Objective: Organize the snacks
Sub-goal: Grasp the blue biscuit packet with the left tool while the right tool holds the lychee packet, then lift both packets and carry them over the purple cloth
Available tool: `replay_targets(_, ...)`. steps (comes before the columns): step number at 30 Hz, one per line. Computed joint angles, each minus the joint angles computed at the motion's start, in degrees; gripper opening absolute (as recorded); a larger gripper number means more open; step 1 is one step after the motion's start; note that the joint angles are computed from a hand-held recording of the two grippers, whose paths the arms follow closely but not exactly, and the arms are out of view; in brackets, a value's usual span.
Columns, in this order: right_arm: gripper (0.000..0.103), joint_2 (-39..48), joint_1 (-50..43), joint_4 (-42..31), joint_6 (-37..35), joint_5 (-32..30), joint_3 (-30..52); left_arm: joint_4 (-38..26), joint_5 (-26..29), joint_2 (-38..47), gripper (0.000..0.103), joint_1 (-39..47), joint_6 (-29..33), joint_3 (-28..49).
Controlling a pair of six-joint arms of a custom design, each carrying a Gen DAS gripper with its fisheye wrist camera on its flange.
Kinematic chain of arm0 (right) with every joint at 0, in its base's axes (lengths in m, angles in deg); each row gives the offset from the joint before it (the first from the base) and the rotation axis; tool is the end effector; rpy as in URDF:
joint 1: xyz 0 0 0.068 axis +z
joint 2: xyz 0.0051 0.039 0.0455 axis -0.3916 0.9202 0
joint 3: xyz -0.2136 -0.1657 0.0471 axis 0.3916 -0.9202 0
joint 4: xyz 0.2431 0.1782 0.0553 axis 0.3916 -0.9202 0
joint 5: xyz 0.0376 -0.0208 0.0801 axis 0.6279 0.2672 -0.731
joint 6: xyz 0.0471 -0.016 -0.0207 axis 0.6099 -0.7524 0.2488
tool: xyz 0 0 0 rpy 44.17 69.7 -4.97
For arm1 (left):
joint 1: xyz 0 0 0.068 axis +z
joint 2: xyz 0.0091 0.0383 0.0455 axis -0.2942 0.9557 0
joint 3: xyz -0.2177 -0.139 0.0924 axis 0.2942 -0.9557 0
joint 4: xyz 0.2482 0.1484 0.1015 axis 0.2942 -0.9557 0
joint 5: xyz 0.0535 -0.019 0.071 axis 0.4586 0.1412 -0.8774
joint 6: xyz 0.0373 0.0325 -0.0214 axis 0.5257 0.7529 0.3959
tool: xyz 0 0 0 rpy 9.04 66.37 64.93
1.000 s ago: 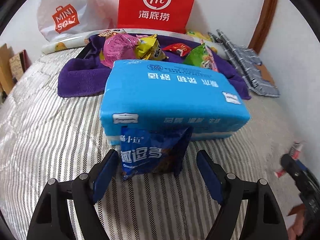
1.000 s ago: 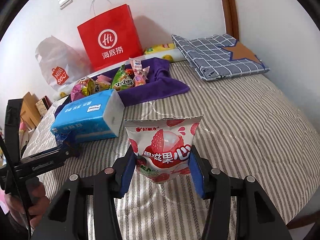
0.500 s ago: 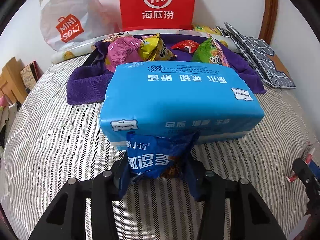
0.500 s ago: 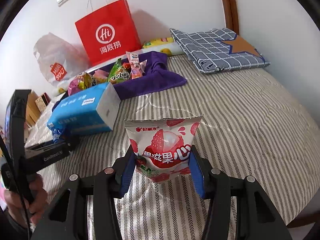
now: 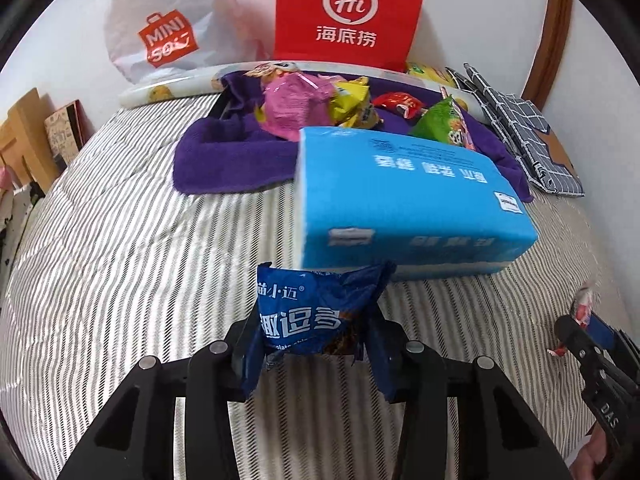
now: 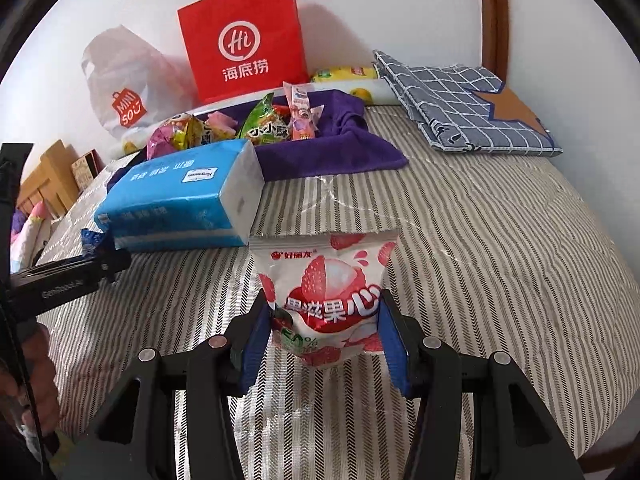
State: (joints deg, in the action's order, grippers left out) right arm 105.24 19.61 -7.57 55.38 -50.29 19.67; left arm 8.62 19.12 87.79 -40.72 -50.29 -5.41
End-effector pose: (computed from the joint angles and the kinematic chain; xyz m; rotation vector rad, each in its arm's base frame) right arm 0.2143 0.1822 -0.0176 -0.1489 2.3909 0.1939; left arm 0.2320 -0.0912 -0.0100 -0.2239 2.4867 -0.0404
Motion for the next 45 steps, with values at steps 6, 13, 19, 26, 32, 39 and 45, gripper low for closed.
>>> replay_targets(6,0.052,2.7,0.0,-1.3,-0.4,0.4,2.5,1.8,1.7,-2.6,0.042,3.8,1.5,-3.3)
replay_targets(13,0.061,5.3,1.1,-3.0,-1.7,3.0,5.0,3.8,5.0,-4.3,0.042,8.3,3.7,-6.2)
replay_targets(19,0.072,4.9,0.6,-6.0,-2.8,2.1,5.9,6.6,6.0,-5.7,0.042,10.5,5.7,-9.1)
replay_targets(26,0.079,3.9,-1.9,-6.0,-0.4,-0.7,4.9,8.9,7.4,-2.8,0.043,13.7,8.3,-9.2)
replay_targets(32,0.079,4.2,-1.3,-9.0,0.6,0.8,6.8,11.0,5.2,-1.3,0.046,11.7,9.7,-9.5)
replay_targets(39,0.062,4.3,-0.2,-5.4,-0.3,1.9,5.7,12.4,10.7,-2.8,0.043,14.4,10.7,-11.0)
replay_targets(45,0.061,1.7,-0.2,-5.5,0.1,-0.5,4.4,13.0,11.8,-4.7,0.043,15.1,11.1,-12.5)
